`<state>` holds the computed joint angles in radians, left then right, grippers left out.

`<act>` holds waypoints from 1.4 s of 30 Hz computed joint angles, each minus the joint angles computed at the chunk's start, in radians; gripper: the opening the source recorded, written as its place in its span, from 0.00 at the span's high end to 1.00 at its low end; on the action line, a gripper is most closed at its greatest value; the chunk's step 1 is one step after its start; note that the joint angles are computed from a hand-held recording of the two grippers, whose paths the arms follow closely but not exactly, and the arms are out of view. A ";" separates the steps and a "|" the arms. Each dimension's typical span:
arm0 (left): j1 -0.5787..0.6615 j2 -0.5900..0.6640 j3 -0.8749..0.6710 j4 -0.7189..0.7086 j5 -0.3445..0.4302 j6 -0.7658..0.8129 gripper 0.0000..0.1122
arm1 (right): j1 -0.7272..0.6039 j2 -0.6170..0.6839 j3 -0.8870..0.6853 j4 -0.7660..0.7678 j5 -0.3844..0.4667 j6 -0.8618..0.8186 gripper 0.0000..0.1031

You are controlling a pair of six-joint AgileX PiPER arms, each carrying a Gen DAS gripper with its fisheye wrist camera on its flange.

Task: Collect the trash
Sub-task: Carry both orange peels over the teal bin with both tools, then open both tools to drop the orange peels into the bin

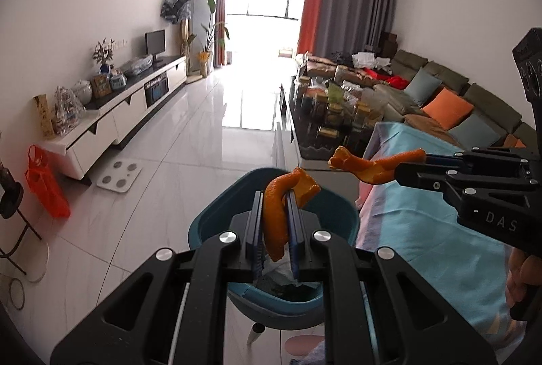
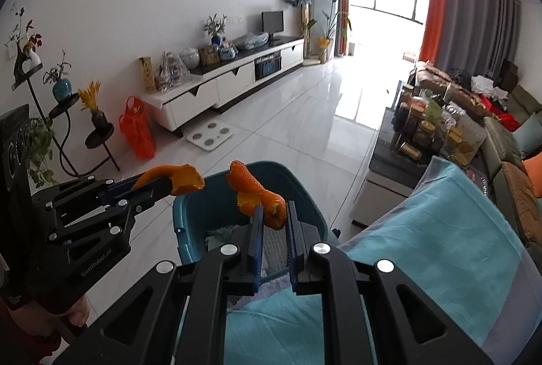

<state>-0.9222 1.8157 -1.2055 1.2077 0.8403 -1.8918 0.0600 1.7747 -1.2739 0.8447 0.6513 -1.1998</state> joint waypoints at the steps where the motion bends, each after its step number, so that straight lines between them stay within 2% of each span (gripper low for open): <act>1: 0.014 0.005 0.007 0.005 -0.017 -0.006 0.88 | 0.008 0.018 -0.016 -0.021 0.001 0.020 0.89; 4: 0.051 0.038 -0.007 -0.003 -0.058 0.001 0.88 | 0.029 0.067 -0.059 -0.069 0.001 0.068 0.89; 13: 0.160 0.162 -0.069 -0.045 -0.190 0.045 0.88 | 0.073 0.224 -0.237 -0.227 0.077 0.227 0.89; 14: 0.182 0.179 -0.080 -0.066 -0.223 0.064 0.88 | 0.082 0.240 -0.254 -0.248 0.076 0.246 0.89; 25: 0.295 0.362 -0.231 -0.294 -0.343 0.312 0.88 | 0.158 0.431 -0.478 -0.463 0.173 0.452 0.89; 33: 0.309 0.442 -0.314 -0.365 -0.338 0.389 0.86 | 0.178 0.505 -0.582 -0.523 0.224 0.504 0.86; 36: 0.310 0.454 -0.329 -0.357 -0.333 0.382 0.83 | 0.179 0.516 -0.603 -0.527 0.232 0.515 0.78; 37: 0.309 0.459 -0.337 -0.358 -0.328 0.383 0.81 | 0.178 0.516 -0.606 -0.521 0.233 0.513 0.71; 42: 0.299 0.443 -0.317 -0.305 -0.314 0.324 0.68 | 0.162 0.490 -0.575 -0.481 0.209 0.497 0.70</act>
<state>-0.6232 2.2586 -1.5227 0.9023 0.5260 -1.5680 0.2220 2.2651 -1.8493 0.3633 0.8598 -0.7028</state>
